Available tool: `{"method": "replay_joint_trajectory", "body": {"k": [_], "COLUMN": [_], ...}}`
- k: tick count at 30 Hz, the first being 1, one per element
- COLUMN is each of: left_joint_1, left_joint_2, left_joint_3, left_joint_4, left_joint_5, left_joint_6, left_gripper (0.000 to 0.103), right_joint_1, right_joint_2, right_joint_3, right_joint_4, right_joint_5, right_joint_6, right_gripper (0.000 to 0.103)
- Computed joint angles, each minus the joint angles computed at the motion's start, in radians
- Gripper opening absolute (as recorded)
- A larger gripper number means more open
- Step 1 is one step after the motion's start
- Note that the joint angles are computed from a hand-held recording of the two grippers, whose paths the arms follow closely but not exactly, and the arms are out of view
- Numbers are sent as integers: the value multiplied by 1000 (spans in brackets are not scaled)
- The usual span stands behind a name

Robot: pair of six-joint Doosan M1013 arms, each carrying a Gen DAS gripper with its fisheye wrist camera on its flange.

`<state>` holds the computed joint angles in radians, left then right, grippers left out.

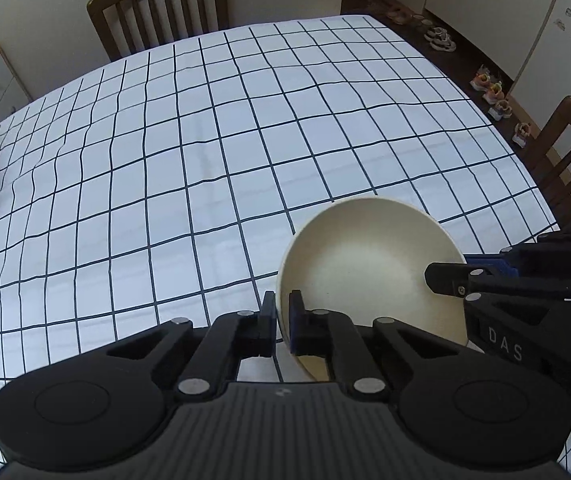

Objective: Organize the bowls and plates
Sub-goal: 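Lift the cream bowl with both tools and carry it over the stack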

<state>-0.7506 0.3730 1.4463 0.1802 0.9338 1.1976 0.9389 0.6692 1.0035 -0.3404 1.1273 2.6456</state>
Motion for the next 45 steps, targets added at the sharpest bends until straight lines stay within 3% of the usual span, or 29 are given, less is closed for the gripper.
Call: {"method": "replay_joint_trajectory", "body": {"k": [12,28,45], "left_joint_1": [-4,-32,-60], "left_joint_2": [-91,-244,-357], "left_joint_3": [41,125,265], "left_joint_4": [-32,-86,-139], "left_joint_5": [-8,-9,11], "left_joint_6": [47,147,231], "left_gripper": [5,5,6], "right_joint_1": [38,142,236], "right_joint_2": [-24,-55,-50], "right_joint_3": [-25,-70,-76], "right_joint_4": [-54,-166,-163], "right_joint_5": [57,184,242], "right_joint_6": [60,206,332], "right_gripper": [7,8,9]}}
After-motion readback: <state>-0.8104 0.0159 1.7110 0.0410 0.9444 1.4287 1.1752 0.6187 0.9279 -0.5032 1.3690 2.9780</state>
